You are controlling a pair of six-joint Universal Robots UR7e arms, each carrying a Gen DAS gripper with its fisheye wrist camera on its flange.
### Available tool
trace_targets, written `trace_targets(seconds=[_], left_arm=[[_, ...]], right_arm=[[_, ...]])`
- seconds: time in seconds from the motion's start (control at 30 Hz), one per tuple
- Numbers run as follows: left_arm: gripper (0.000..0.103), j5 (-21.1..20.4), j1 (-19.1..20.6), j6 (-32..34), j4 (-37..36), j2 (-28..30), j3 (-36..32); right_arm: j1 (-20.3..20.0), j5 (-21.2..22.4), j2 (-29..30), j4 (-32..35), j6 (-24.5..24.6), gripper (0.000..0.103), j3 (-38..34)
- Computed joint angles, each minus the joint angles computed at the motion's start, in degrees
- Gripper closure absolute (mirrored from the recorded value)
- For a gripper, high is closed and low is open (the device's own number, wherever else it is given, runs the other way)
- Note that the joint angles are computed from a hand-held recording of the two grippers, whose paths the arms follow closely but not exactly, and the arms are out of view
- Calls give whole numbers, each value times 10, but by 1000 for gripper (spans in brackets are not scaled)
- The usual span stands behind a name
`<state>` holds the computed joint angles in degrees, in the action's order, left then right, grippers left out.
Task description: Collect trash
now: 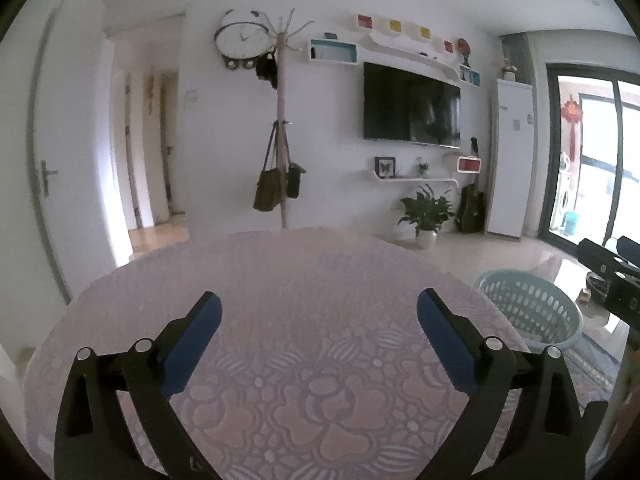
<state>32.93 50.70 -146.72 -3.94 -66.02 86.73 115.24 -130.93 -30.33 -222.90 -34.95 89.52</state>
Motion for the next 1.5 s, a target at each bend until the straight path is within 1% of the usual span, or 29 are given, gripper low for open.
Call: trace_targets(seconds=[0.23, 0.33, 0.47, 0.6, 0.87, 1.5], left_arm=[[8, -9, -2, 13, -11, -2, 9], [8, -7, 0, 11, -9, -3, 7], [8, -15, -4, 11, -20, -9, 19], [8, -12, -2, 11, -18, -9, 17], [8, -9, -1, 10, -23, -17, 28], [8, -11, -2, 7, -15, -15, 24]], right_arm=[[-3, -3, 1, 12, 10, 29, -3], [-4, -2, -1, 15, 10, 29, -2], [-5, 0, 0, 21, 13, 29, -1], [-7, 3, -3, 28, 16, 29, 0], [-12, 17, -5, 17, 13, 29, 6], [-16, 24, -9, 24, 13, 29, 11]])
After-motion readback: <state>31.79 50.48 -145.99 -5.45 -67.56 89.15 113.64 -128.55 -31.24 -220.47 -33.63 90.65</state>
